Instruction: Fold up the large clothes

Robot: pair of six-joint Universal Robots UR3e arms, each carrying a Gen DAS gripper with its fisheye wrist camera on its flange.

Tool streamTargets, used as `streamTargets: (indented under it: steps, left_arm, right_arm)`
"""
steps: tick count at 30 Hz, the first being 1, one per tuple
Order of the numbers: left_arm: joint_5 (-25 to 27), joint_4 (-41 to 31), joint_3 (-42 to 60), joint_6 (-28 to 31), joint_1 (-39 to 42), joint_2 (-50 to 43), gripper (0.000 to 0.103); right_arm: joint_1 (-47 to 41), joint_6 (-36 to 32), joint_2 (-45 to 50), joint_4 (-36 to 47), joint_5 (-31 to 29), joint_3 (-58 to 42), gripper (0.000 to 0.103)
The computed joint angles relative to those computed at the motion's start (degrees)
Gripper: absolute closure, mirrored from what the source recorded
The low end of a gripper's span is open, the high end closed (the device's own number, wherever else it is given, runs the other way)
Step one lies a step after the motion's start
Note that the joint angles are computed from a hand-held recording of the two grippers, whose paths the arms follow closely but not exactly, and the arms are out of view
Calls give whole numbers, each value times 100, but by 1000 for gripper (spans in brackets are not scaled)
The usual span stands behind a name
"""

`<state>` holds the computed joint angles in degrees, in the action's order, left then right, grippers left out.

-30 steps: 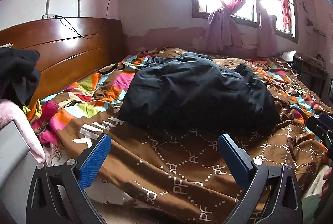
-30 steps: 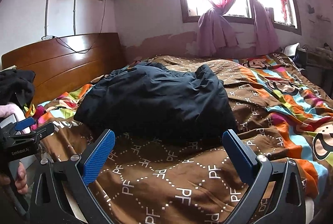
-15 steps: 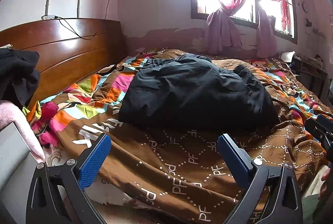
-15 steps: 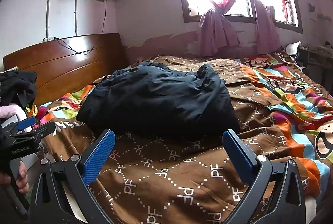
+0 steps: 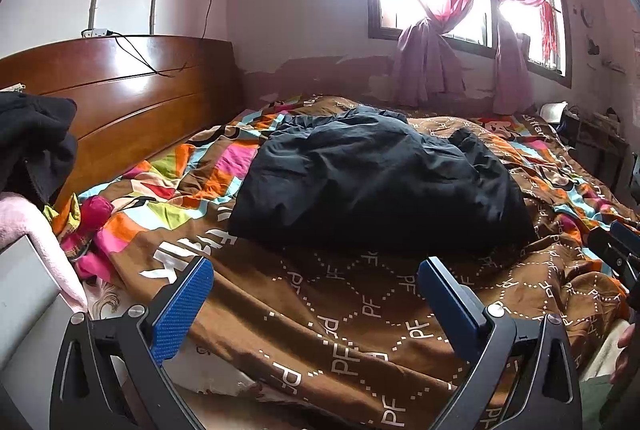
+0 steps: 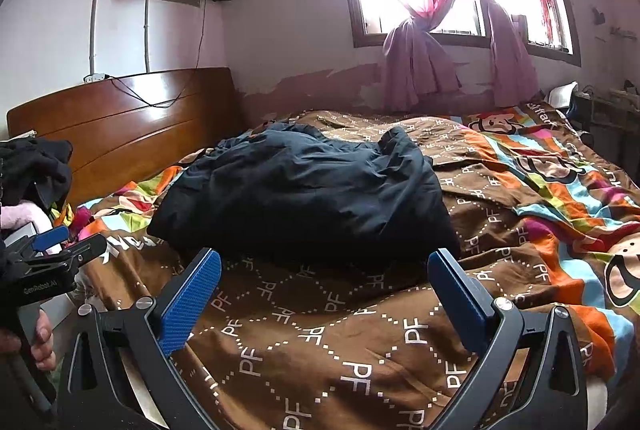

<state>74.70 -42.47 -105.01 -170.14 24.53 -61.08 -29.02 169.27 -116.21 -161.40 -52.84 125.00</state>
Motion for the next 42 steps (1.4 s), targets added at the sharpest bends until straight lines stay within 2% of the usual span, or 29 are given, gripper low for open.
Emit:
streamTargets:
  steps: [42]
  left_arm:
    - [14, -3, -13, -79, 0, 88, 0]
  right_arm:
    - [-11, 57, -17, -19, 3, 28, 1]
